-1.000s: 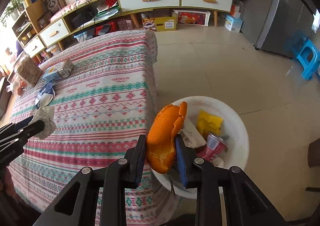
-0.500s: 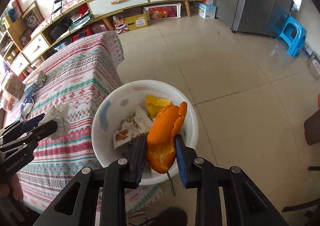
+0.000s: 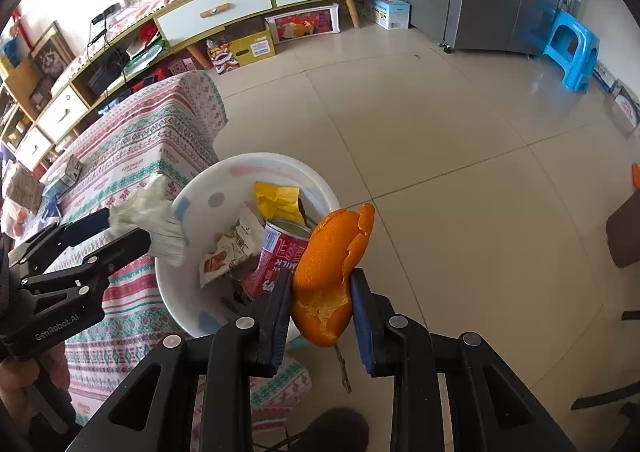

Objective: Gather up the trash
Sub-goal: 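Carry the tissue with the left tool and the orange peel with the right tool over the bucket, then open the left tool dropping the tissue while the right tool drops the orange peel into the bucket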

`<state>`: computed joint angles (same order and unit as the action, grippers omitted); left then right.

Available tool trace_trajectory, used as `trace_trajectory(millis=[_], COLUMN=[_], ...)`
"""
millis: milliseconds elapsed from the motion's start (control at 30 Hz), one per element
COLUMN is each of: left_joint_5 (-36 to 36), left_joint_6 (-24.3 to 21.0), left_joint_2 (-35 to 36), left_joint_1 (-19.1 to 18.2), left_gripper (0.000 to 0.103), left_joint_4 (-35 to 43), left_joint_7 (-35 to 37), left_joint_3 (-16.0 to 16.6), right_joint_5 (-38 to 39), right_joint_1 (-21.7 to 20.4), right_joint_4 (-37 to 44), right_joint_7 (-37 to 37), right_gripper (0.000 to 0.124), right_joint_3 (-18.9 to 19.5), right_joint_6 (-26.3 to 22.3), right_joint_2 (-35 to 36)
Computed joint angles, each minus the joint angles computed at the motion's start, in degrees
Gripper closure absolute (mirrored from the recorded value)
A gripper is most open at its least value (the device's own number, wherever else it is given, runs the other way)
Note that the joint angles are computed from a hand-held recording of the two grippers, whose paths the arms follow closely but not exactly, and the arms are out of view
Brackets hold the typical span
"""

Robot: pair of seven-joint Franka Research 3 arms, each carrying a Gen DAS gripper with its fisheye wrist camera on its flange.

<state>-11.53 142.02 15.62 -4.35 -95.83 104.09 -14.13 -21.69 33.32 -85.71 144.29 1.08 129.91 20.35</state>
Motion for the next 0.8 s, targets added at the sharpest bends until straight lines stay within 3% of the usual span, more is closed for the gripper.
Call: trace_trajectory(millis=[300,433,500,567,600,633,700,800], left_joint_5=[3.39,4.49,5.95,6.48,6.53,6.68,6.72,5.57], left_joint_6=[-1.04,0.25,1.04,2.27,2.73,2.90,3.18,3.17], left_joint_2=[-2.50,-4.41,-5.38,-6.36,-6.84,-7.10,-7.80,-8.56], left_joint_1=[0.30,0.73,0.74,1.08,1.28,1.46,1.85,2.60], left_gripper=[0.016,0.014,0.006,0.004,0.004,0.004,0.004,0.004], left_joint_4=[-2.60,-5.22,-6.52,-7.92,-8.54,-8.81,-9.57,-10.20], left_joint_7=[-3.29,-3.83,-4.73,-4.82,-4.60,-4.47,-4.31,-3.49], left_joint_3=[1.77,2.49,3.09,3.45,3.58,3.75,4.09,4.47], right_joint_5=[0.34,0.54,0.65,0.74,0.87,0.90,-0.35,-1.06], right_joint_1=[0.43,1.05,1.41,1.80,1.91,2.09,3.02,3.85], right_joint_4=[2.36,5.14,6.51,7.55,8.06,8.58,8.98,10.90], right_joint_7=[-1.09,-1.75,-2.08,-1.83,-1.90,-1.84,-0.45,-0.17], right_gripper=[0.094,0.094,0.093,0.091,0.084,0.067,0.053,0.052], right_joint_3=[-0.03,-0.21,-0.39,-0.67,-0.74,-0.88,-1.60,-1.81], right_joint_6=[-0.89,-1.97,-2.33,-2.16,-1.94,-1.85,-1.43,-2.28], right_joint_2=[1.59,3.39,4.31,5.03,5.37,5.70,5.81,6.78])
